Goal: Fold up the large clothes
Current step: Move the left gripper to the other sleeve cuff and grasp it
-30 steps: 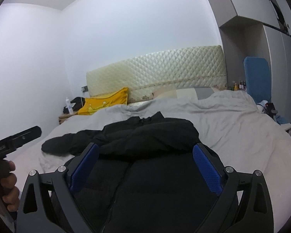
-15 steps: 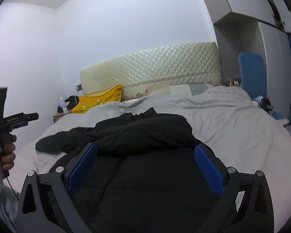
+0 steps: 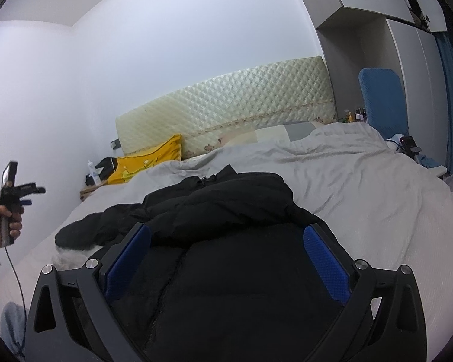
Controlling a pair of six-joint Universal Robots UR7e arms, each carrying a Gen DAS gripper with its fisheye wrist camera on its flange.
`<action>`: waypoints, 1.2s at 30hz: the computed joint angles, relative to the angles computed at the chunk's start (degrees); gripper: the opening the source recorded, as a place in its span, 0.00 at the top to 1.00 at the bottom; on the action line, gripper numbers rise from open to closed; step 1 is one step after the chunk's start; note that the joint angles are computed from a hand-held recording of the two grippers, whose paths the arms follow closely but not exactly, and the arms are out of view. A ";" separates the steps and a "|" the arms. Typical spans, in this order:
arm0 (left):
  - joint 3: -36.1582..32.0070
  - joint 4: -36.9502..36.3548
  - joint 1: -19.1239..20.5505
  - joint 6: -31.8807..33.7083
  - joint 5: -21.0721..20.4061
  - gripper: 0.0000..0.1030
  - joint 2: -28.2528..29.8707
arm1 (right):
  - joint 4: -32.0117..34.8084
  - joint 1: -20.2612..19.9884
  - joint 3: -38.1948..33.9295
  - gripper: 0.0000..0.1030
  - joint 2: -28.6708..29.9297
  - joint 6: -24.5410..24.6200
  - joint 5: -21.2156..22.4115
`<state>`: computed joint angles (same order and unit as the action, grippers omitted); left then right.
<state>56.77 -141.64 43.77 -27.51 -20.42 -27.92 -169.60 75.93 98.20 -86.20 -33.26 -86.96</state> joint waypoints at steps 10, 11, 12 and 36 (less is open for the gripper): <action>19.97 -7.65 9.82 -20.44 -12.75 0.00 -12.54 | 0.79 1.64 -1.16 0.00 2.64 0.14 -5.51; 21.16 -10.12 10.80 -21.16 -13.98 0.00 -12.86 | 1.45 1.88 -1.54 0.00 3.00 0.84 -6.18; 21.57 -11.48 11.53 -21.45 -15.07 0.01 -12.86 | 1.71 2.03 -1.55 0.00 3.13 0.90 -6.51; 10.34 -30.53 23.29 -13.58 -31.87 0.35 -4.85 | -3.28 7.39 -7.01 0.00 13.15 6.08 -22.15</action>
